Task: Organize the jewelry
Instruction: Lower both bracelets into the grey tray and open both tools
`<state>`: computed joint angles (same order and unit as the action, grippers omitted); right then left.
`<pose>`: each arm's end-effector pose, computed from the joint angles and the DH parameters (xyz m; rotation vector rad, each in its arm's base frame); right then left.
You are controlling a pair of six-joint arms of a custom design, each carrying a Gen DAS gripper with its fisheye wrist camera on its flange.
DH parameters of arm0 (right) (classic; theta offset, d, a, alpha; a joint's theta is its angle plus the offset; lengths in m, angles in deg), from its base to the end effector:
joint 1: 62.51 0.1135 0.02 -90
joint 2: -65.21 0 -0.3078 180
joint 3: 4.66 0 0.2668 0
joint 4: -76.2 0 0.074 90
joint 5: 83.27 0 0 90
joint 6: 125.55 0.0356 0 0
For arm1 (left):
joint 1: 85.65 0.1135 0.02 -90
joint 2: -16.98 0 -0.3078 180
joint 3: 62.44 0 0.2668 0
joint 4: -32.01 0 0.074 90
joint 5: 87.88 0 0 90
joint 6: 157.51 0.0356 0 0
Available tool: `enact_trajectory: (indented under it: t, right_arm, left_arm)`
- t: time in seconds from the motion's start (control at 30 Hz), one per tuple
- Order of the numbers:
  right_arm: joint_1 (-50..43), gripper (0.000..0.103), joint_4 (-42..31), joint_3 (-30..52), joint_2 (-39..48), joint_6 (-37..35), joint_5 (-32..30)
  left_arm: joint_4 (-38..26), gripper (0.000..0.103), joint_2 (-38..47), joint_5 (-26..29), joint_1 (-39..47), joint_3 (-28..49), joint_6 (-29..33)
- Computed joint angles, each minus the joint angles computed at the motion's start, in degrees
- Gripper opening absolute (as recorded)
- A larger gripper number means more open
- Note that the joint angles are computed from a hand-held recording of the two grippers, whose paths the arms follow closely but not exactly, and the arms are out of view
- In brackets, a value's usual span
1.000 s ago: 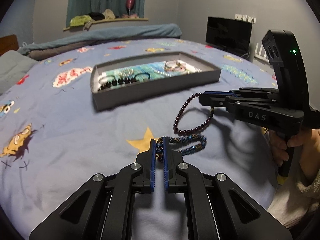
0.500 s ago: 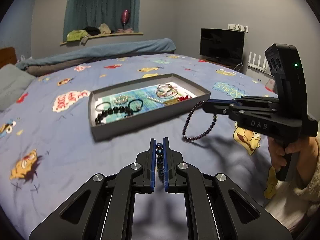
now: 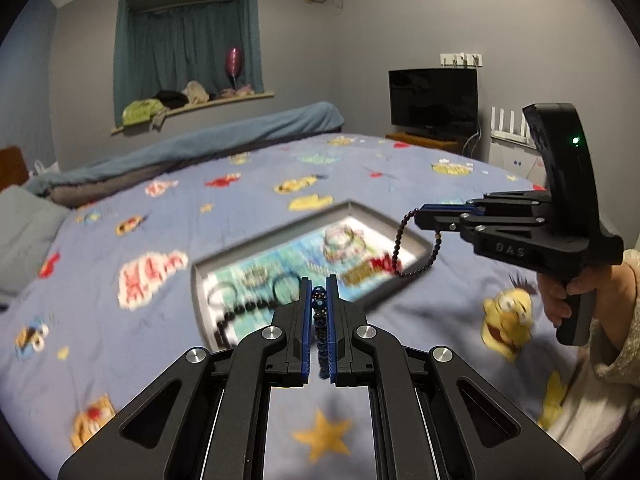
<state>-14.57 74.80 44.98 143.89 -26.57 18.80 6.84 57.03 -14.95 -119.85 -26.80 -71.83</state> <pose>0.1976 0.2078 0.2307 -0.5827 2.0298 0.3789 0.1253 -0.0725 0.2377 0.3565 2.0328 -0.1036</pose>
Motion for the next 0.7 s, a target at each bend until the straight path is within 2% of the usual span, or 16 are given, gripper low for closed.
enact_trajectory:
  t: [0.1, 0.23, 0.47, 0.7]
  right_arm:
    - [-2.35, 0.007, 0.57, 3.73, 3.35, -1.06, -1.72]
    - [-4.66, 0.007, 2.16, 8.31, 9.67, -1.25, -5.41]
    - [-5.7, 0.007, 3.63, 10.74, 16.84, -0.49, -12.7]
    - [-5.44, 0.007, 2.87, 13.55, 22.59, -0.98, -16.78]
  left_arm:
    - [5.02, 0.007, 6.65, 6.74, 7.06, 2.68, 3.02]
    - [11.93, 0.007, 17.65, 10.74, 12.04, 6.11, 5.24]
    - [22.54, 0.007, 35.74, 15.42, 16.57, 11.24, 5.99]
    - [27.02, 0.007, 47.95, 22.71, 20.93, 17.76, 3.43]
